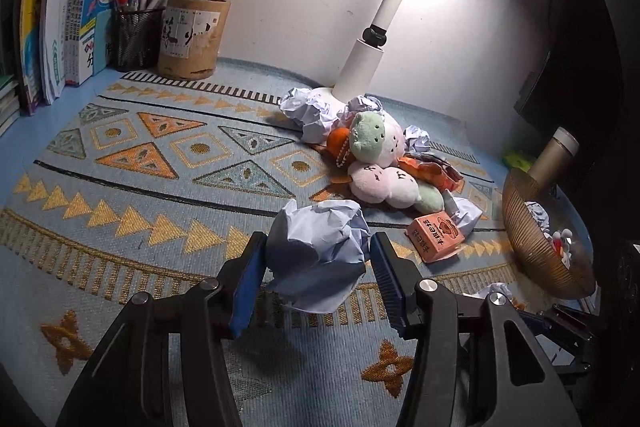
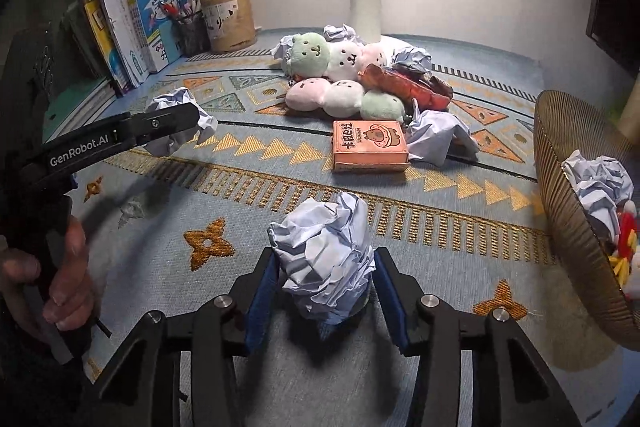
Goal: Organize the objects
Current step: 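Carry both paper balls to the amber glass bowl and open both tools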
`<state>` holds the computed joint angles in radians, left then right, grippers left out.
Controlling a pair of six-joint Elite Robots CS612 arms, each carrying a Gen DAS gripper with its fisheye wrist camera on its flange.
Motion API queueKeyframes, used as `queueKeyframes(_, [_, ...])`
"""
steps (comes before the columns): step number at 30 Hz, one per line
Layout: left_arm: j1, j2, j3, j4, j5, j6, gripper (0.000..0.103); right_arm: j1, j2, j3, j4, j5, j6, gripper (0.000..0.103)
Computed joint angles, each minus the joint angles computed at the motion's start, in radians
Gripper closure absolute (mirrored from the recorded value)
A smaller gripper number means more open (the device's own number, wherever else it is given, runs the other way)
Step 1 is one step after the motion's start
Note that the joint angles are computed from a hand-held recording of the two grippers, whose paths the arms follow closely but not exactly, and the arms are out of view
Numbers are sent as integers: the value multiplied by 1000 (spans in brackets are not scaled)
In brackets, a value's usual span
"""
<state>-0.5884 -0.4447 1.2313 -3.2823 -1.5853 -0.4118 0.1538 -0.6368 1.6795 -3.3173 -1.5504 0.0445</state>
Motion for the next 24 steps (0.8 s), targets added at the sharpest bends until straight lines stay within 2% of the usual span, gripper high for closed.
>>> queueKeyframes(3, [-14, -10, 4, 22, 50, 22, 53, -20, -34, 43, -73, 31, 18, 56])
queueKeyframes(6, [-25, -20, -5, 15, -7, 28, 53, -45, -72, 84, -149, -1, 56, 56])
queueKeyframes(10, [-65, -27, -56, 16, -59, 134, 53, -93, -118, 128, -185, -103, 163, 56])
queueKeyframes(11, [-72, -22, -83, 38, -93, 153, 53, -108, -128, 139, -176, -123, 195, 56])
queueKeyframes(15, [-95, 27, -223, 148, -238, 168, 53, -180, -156, 197, -182, -101, 301, 56])
queueKeyframes(20, [-127, 83, -352, 251, -286, 205, 53, -214, -163, 231, -166, -116, 319, 55])
queueKeyframes(22, [-133, 97, -382, 286, -317, 218, 53, -218, -161, 230, -156, -114, 319, 49])
queueKeyframes(23, [-138, 101, -389, 303, -321, 229, 46, -220, -160, 234, -161, -114, 321, 40])
queueKeyframes(24, [-141, 104, -394, 321, -321, 241, 34, -223, -159, 240, -177, -115, 327, 30])
